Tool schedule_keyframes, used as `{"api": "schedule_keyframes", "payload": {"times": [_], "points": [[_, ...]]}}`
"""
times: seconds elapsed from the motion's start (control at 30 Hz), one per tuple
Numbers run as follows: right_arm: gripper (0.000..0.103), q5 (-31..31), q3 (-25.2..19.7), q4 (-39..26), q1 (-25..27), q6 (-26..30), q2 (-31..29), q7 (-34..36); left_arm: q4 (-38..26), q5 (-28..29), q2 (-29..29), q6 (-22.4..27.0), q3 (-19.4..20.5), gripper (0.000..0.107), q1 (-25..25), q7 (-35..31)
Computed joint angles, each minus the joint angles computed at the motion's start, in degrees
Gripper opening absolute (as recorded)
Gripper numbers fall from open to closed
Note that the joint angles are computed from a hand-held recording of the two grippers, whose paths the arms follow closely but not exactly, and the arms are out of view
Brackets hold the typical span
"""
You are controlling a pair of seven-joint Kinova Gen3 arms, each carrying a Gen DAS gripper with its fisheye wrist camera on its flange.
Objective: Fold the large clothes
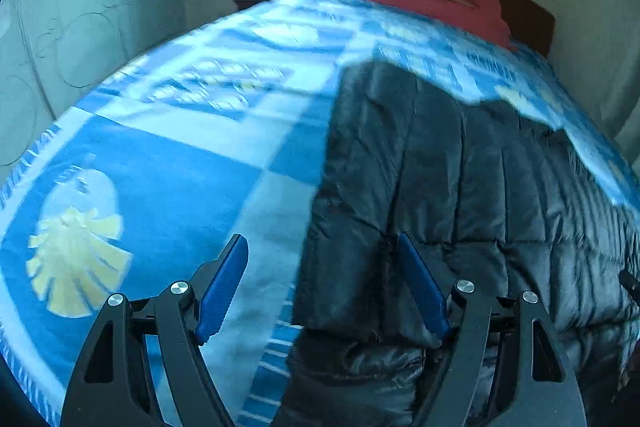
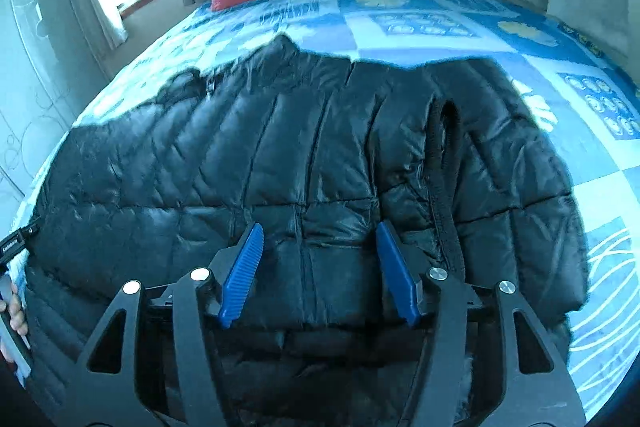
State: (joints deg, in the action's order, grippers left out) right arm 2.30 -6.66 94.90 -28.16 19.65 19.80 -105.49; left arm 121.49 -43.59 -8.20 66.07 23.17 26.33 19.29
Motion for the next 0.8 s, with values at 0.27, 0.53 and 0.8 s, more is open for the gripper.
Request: {"api": "schedule_keyframes", "payload": {"times": [0.27,0.53,0.8], "points": [[0.060,6.1,5.3,-8.6,-6.1,6.0,6.4,-5.6,-1.9,-1.4,4.3,-3.3,-4.6,0.076,-1.0,-6.6],[0.060,7.2,2.6,-12.8,-5.5,5.4,6.1,-5.9,-4.4,-6.8,2.6,2.0,-1.1,0.075,-1.2,-3.8],[0.066,9.2,5.8,-23.9,-12.4,11.7,15.0,-5.3,-6.1,-3.3,9.5,-7.6,-9.5,0.076,-3.4,-12.5]]}}
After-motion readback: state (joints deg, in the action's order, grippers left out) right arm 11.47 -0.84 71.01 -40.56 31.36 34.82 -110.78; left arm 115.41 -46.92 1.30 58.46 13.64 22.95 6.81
